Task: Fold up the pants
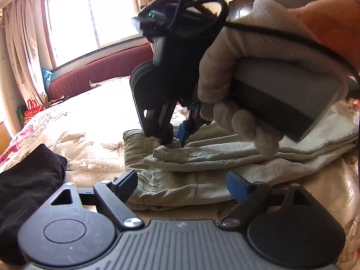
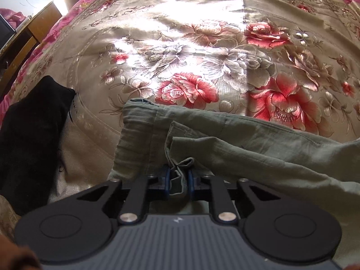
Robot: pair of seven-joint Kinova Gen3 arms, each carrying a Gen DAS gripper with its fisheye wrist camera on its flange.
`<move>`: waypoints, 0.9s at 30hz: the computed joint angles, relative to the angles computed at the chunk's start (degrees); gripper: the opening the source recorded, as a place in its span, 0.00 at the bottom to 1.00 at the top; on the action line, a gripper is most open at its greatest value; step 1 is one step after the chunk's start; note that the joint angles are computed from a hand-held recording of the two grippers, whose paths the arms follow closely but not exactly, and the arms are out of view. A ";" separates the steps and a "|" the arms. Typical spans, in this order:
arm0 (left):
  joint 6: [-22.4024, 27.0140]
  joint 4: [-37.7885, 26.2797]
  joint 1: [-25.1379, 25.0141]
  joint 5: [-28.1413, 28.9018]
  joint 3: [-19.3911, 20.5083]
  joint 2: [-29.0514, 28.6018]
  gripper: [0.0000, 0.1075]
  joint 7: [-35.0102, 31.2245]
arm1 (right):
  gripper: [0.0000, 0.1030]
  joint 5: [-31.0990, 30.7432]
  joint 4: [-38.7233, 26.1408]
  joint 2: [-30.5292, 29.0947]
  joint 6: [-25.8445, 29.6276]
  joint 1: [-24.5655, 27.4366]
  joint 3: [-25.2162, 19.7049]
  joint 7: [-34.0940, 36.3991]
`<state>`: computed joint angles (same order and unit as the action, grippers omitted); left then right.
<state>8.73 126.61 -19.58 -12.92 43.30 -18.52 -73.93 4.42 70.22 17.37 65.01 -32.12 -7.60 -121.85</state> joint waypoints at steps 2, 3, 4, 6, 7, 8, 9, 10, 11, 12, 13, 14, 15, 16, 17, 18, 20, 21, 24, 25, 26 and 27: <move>0.06 -0.04 0.15 0.10 -0.20 0.14 0.92 -0.04 | 0.13 0.19 -0.36 -0.28 -0.15 -0.13 -0.09 0.32; 0.18 -0.03 0.26 0.14 -0.29 0.13 0.92 -0.02 | 0.13 -0.49 -0.41 -0.31 -0.46 0.15 -0.23 0.47; 0.24 -0.03 0.21 0.11 -0.25 0.11 0.92 0.01 | 0.13 -1.18 -0.44 -0.36 -0.99 0.31 -0.46 0.66; 0.32 -0.12 -0.34 -0.04 0.24 0.22 0.92 0.19 | 0.13 -2.58 -0.10 -0.65 -2.51 0.46 -1.03 1.25; 0.23 -0.16 -0.57 -0.15 0.34 0.41 0.92 0.22 | 0.13 -3.53 -0.05 -0.72 -3.07 0.61 -1.38 1.79; 0.29 -0.22 -0.51 -0.19 0.28 0.56 0.92 0.24 | 0.12 -3.82 -0.17 -0.67 -3.40 0.35 -1.61 2.16; 0.49 -0.34 -0.46 -0.26 0.23 0.74 0.92 0.26 | 0.12 -3.50 -0.27 -0.58 -3.58 -0.16 -1.59 2.16; 0.67 -0.43 -0.55 -0.41 0.33 0.85 0.92 0.36 | 0.12 -3.28 -0.43 -0.37 -3.74 -0.63 -1.58 2.08; 0.76 -0.50 -0.32 -0.53 0.16 1.07 0.92 0.41 | 0.12 -3.20 -0.65 -0.21 -3.89 -0.94 -1.68 2.44; 0.88 -0.55 0.07 -0.65 -0.15 1.31 0.92 0.45 | 0.12 -2.77 -1.11 0.05 -3.94 -1.48 -1.72 2.75; 1.23 -0.69 0.19 -0.80 -0.11 1.37 0.92 0.67 | 0.12 -2.31 -1.17 0.16 -4.43 -2.02 -1.56 2.39; 1.47 -0.83 0.25 -1.05 -0.10 1.55 0.92 0.88 | 0.12 -2.01 -1.10 0.32 -5.08 -2.38 -1.47 2.22; 1.76 -0.97 0.19 -1.36 0.03 1.70 0.92 1.17 | 0.12 -1.60 -1.07 0.61 -5.49 -2.77 -1.43 2.28; 1.89 -0.99 -0.17 -1.79 0.38 1.63 0.92 1.60 | 0.13 -1.11 -1.28 1.13 -5.29 -3.22 -1.42 2.54; 2.04 -1.03 -0.66 -2.19 0.88 1.51 0.92 2.09 | 0.20 -0.71 -1.99 1.97 -4.21 -3.58 -1.49 3.23; 2.32 -1.09 -1.23 -2.53 1.43 1.29 0.92 2.63 | 0.23 -1.19 -2.39 2.90 -3.12 -3.40 -1.74 4.70; 3.02 -1.20 -3.00 -3.26 3.04 0.56 0.92 3.90 | 0.31 -2.81 -0.94 2.34 -3.72 -2.72 -1.77 5.25; 3.44 -1.18 -4.67 -3.62 4.47 -0.42 0.92 4.83 | 0.34 -3.76 0.44 1.17 -5.11 -2.10 -1.84 5.50; 2.81 -0.31 -9.62 -3.56 7.99 -5.34 0.92 6.82 | 0.42 -6.95 4.50 -3.54 -8.85 0.62 -2.19 7.27; 1.88 0.23 -10.51 -2.89 8.24 -7.19 0.92 6.83 | 0.42 -7.15 6.46 -5.80 -10.65 1.44 -2.27 8.26; 0.47 0.87 -11.39 -2.07 8.41 -9.55 0.92 6.76 | 0.46 -6.41 8.10 -7.67 -11.81 1.74 -2.05 8.49; -0.48 1.09 -11.67 -1.37 8.39 -10.85 0.92 6.28 | 0.50 -4.84 9.86 -9.58 -12.79 2.00 -1.75 8.30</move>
<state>8.25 127.70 -31.25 -14.29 51.69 -29.37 -67.65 -0.42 80.08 7.79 52.22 -30.12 -9.34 -113.55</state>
